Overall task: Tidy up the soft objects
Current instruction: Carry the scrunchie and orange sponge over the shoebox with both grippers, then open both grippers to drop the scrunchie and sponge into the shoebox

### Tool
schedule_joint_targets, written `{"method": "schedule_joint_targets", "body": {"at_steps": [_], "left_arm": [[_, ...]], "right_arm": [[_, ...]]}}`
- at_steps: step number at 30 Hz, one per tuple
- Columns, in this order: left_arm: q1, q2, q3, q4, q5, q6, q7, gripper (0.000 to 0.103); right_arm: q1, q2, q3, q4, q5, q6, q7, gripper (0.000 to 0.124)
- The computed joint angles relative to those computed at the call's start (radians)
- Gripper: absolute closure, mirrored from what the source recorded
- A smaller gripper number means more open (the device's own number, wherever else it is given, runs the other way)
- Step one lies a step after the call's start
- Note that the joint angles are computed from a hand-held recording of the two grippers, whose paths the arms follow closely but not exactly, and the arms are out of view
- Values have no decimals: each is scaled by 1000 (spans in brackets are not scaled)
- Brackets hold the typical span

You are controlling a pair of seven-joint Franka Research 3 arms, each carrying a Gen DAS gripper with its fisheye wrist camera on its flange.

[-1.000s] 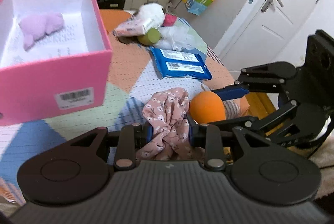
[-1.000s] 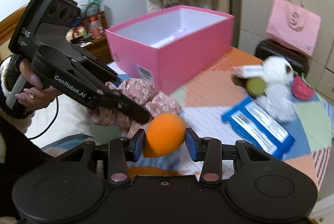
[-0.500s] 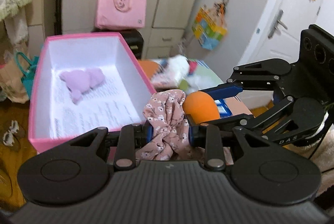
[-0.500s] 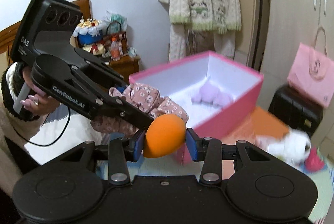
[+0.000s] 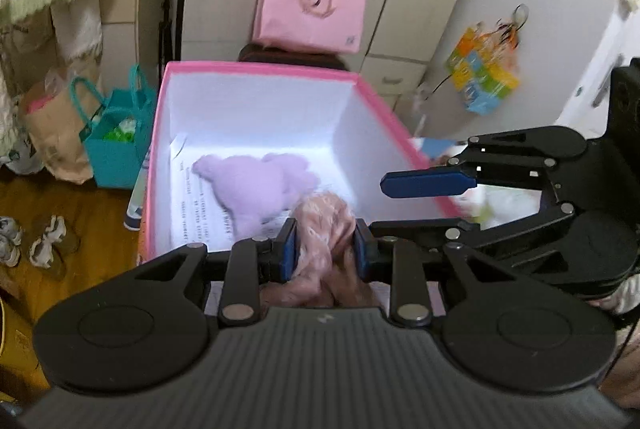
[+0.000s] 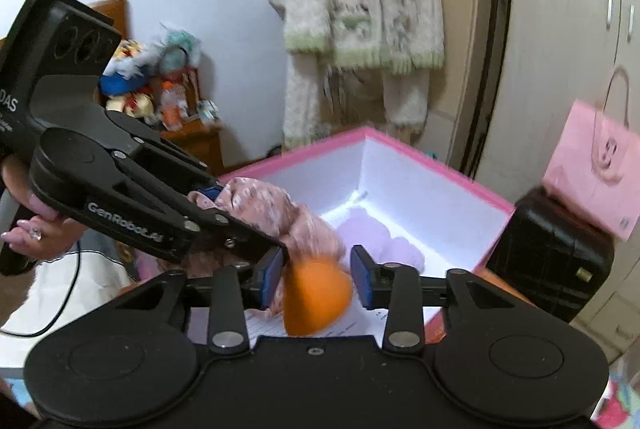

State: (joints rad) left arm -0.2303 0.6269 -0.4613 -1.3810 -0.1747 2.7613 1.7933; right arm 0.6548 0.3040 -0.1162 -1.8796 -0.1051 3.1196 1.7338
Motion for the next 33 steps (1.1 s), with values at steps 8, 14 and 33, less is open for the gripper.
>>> {"method": "schedule_joint_targets", "body": {"at_steps": [8,14,33], "left_arm": [[-90,55,103,96,139,-47,-75,77],[-85,5,97,49,167,-48,-102,71],[-41,-327,5,-294,-32,7,46,27]], "right_arm": [[-84,78,63,92,78,-91,-43,95],[-40,19,6,32,31,-104,36,95],[-143,-422,94,-365,-705,-108,728,58]]}}
